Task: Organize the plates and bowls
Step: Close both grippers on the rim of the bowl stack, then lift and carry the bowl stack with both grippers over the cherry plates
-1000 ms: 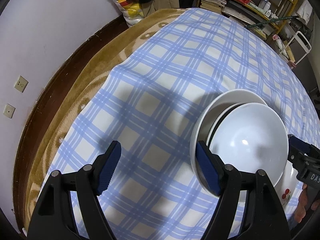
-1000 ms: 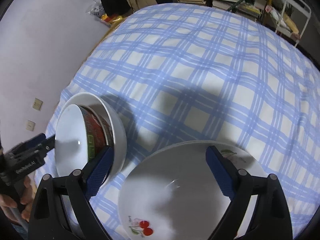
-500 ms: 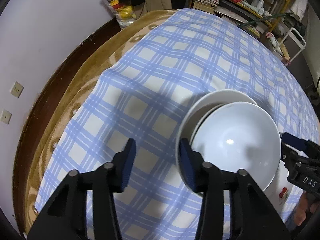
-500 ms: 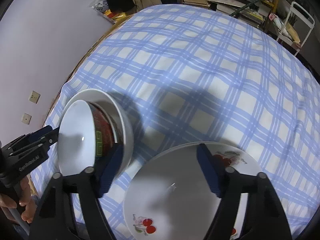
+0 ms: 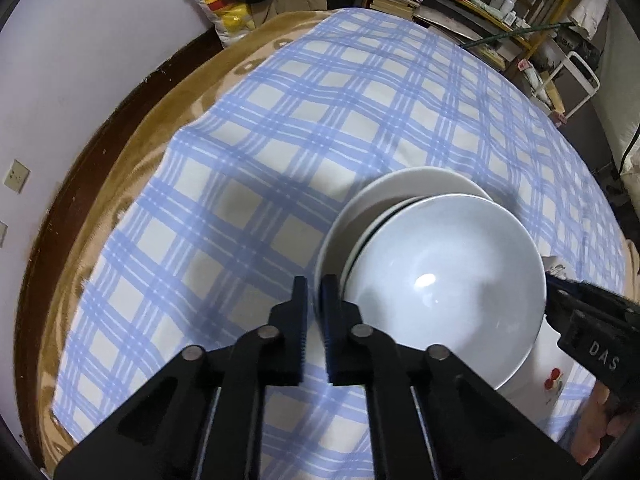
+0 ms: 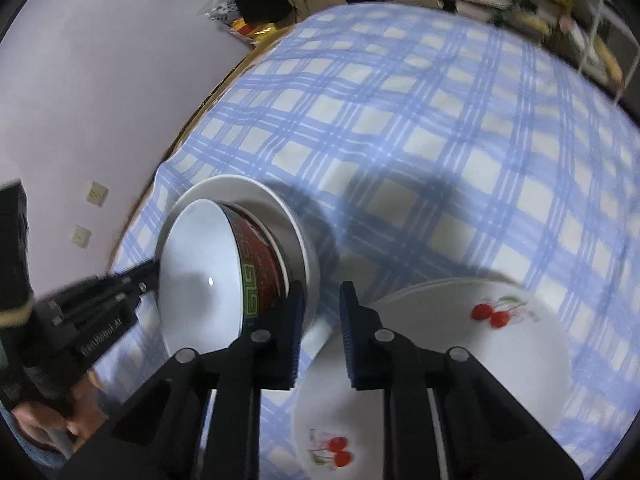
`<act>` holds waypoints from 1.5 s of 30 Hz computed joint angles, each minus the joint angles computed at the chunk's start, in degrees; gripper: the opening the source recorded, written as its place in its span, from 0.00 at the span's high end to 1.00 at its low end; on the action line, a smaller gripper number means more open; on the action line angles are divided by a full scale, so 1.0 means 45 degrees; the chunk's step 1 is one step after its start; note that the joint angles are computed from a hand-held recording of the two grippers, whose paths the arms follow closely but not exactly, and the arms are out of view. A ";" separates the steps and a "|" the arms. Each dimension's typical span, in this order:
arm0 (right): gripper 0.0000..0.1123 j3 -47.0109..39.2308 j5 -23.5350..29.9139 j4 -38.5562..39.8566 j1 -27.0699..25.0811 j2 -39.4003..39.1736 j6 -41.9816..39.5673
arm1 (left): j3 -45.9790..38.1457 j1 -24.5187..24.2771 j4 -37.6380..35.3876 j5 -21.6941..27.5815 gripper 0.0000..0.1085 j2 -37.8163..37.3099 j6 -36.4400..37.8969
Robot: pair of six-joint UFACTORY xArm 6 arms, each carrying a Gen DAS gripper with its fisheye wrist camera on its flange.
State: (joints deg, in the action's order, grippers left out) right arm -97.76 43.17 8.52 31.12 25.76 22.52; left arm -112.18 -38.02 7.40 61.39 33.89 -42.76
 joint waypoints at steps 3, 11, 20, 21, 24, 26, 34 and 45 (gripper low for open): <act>0.82 0.0028 -0.0140 0.0802 -0.0143 0.0112 0.0013 | -0.0001 0.0042 -0.0135 -0.0084 0.97 0.0033 -0.0121; 0.92 -0.0469 0.0134 0.1018 -0.0101 0.0451 -0.0266 | 0.0860 0.0328 -0.1149 -0.0948 0.97 -0.0367 -0.0088; 0.91 -0.0548 0.0090 0.0800 -0.0041 0.0549 0.0168 | 0.1437 0.0443 -0.1620 -0.1552 0.97 -0.0594 0.0201; 0.91 -0.0464 0.0007 0.0773 -0.0026 0.0507 0.0268 | 0.1541 0.0463 -0.1689 -0.1657 0.97 -0.0633 0.0223; 0.91 -0.0474 -0.0035 0.0583 0.0018 0.0530 0.0377 | 0.1453 0.0433 -0.1569 -0.1564 0.97 -0.0554 0.0151; 0.91 -0.0563 0.0028 0.0473 0.0034 0.0581 0.0460 | 0.0969 0.0322 -0.1170 -0.1101 0.97 -0.0288 -0.0014; 0.91 -0.0831 0.0312 0.0211 0.0066 0.0770 0.0617 | 0.0170 0.0205 -0.0809 -0.0358 0.98 0.0150 -0.0160; 0.91 -0.1254 0.0746 0.0515 -0.0006 0.0983 0.0938 | -0.0543 0.0052 -0.0240 0.0228 0.98 0.0534 -0.1125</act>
